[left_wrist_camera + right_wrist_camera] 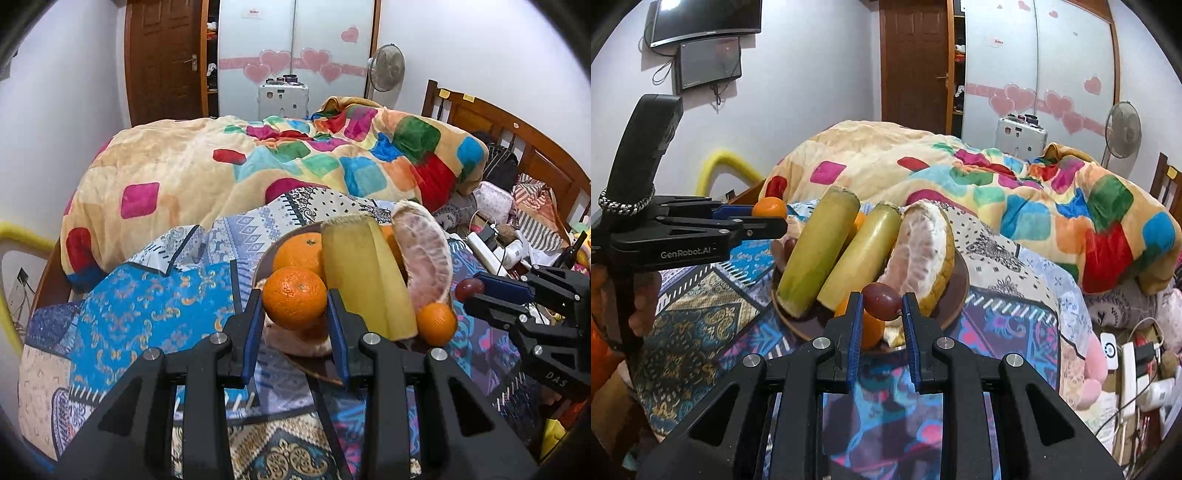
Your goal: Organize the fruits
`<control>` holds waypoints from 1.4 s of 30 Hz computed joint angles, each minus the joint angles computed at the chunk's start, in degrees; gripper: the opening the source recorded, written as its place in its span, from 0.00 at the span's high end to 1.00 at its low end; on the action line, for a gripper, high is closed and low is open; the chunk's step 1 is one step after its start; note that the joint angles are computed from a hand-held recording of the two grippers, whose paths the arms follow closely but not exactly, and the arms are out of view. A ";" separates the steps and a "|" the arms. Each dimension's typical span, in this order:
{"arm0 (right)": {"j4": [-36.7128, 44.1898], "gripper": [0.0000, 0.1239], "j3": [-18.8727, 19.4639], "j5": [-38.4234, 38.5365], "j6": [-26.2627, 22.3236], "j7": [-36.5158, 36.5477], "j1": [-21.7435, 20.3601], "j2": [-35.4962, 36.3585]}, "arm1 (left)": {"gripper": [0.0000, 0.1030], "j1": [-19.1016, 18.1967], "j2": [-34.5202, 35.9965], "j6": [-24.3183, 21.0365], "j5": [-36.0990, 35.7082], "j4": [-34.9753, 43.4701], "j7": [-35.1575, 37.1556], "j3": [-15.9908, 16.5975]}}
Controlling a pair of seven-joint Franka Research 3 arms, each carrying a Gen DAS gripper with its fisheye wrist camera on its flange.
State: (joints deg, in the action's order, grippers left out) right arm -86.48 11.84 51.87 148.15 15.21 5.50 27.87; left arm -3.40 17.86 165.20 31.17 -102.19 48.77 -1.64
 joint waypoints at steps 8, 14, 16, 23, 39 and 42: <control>3.97 0.84 0.12 -2.84 -0.70 2.52 0.98 3.08 | 0.68 2.14 2.36 -0.22 -5.20 2.62 5.65 -2.17; 4.79 0.84 0.36 -4.54 -0.16 3.43 1.32 3.82 | 0.68 2.19 3.29 -0.61 -8.07 3.62 8.21 -2.41; 4.98 0.84 0.52 -4.80 -0.13 3.70 1.28 4.02 | 0.68 1.63 3.34 -0.84 -7.61 3.80 8.16 -1.82; 6.14 0.84 0.35 -6.25 -0.99 5.50 1.54 4.95 | 0.60 1.12 3.31 -1.34 -7.94 4.02 7.70 -1.22; 6.30 0.78 1.69 -4.57 -0.96 5.16 -0.16 4.66 | 0.58 -0.74 0.16 1.01 -1.91 0.79 1.48 1.20; 3.83 0.78 2.13 -2.15 0.23 2.96 -0.95 2.36 | 0.58 -1.65 -1.84 0.91 1.05 -0.54 -1.52 1.91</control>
State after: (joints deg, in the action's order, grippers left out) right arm -82.65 13.96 49.72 148.38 18.17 4.55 30.24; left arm -5.05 16.02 166.11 32.22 -102.73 47.25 0.27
